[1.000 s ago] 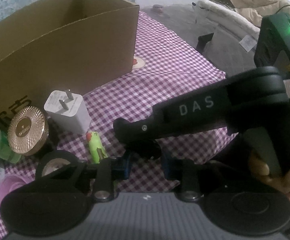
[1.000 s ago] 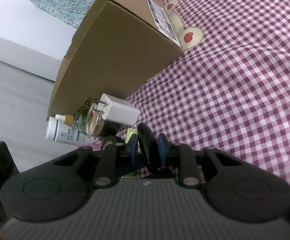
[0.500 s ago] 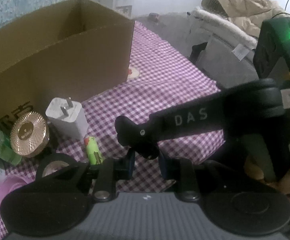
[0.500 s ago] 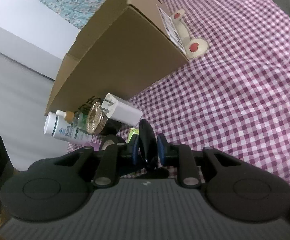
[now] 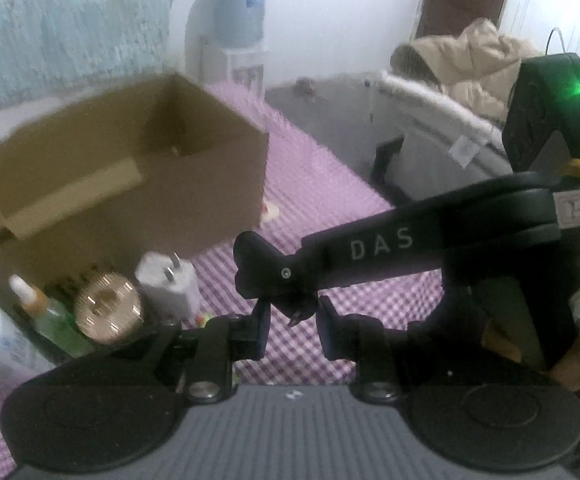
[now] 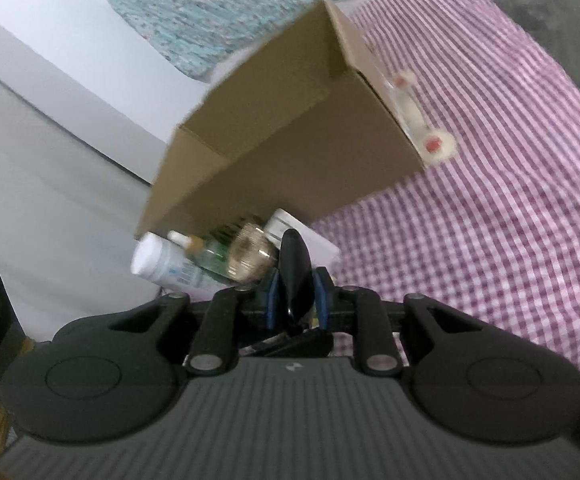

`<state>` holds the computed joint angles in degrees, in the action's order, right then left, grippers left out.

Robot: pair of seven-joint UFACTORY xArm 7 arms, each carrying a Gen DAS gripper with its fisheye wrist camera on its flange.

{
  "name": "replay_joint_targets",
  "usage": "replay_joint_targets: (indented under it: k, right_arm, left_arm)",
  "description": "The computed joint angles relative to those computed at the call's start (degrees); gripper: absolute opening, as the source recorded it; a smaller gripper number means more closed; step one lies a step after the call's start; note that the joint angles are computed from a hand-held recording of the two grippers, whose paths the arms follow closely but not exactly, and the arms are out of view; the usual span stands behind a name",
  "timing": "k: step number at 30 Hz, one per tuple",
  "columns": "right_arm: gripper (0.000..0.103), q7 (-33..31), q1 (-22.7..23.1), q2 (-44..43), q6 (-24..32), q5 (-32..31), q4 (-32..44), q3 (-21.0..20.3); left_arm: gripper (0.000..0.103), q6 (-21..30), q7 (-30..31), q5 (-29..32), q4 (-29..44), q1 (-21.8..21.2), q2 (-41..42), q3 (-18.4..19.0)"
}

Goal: Organize rigid objects
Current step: 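Carry the black key fob with the right gripper into the box and release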

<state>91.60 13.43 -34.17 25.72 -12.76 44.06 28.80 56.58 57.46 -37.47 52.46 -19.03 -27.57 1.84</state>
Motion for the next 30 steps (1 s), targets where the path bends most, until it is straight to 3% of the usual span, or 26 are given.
replay_joint_targets:
  k: [8, 13, 15, 19, 26, 30]
  right_arm:
    - [0.018, -5.9, -4.4, 7.2, -0.7, -6.6, 12.0, 0.1]
    - [0.018, -13.4, -2.4, 19.1, -2.5, -7.5, 22.7, -4.3]
    - [0.018, -18.0, 0.4, 24.8, -2.5, -4.5, 27.6, -7.7]
    - [0.018, -28.9, 4.4, 35.8, -1.8, 7.2, 37.3, -13.1]
    - [0.017, -42.9, 3.7, 50.7, 1.3, 28.2, 50.2, -15.0]
    - [0.019, -43.5, 5.2, 55.4, 3.9, 29.6, 54.9, -16.8]
  left_arm:
    - [0.025, -3.6, 0.9, -2.5, 7.7, 0.7, 2.7, 1.7]
    - [0.025, -3.0, -2.8, -0.3, 18.4, 3.3, 11.8, 1.1]
    - [0.025, -1.3, -5.0, 1.5, 24.0, 5.0, 17.0, 0.4]
    - [0.025, 3.3, -11.2, 8.1, 36.8, 8.4, 28.9, -2.4]
    - [0.025, 12.1, -21.3, 18.7, 57.3, 11.1, 46.5, -6.2]
    - [0.025, 10.9, -24.0, 23.8, 60.2, 10.7, 50.0, -7.0]
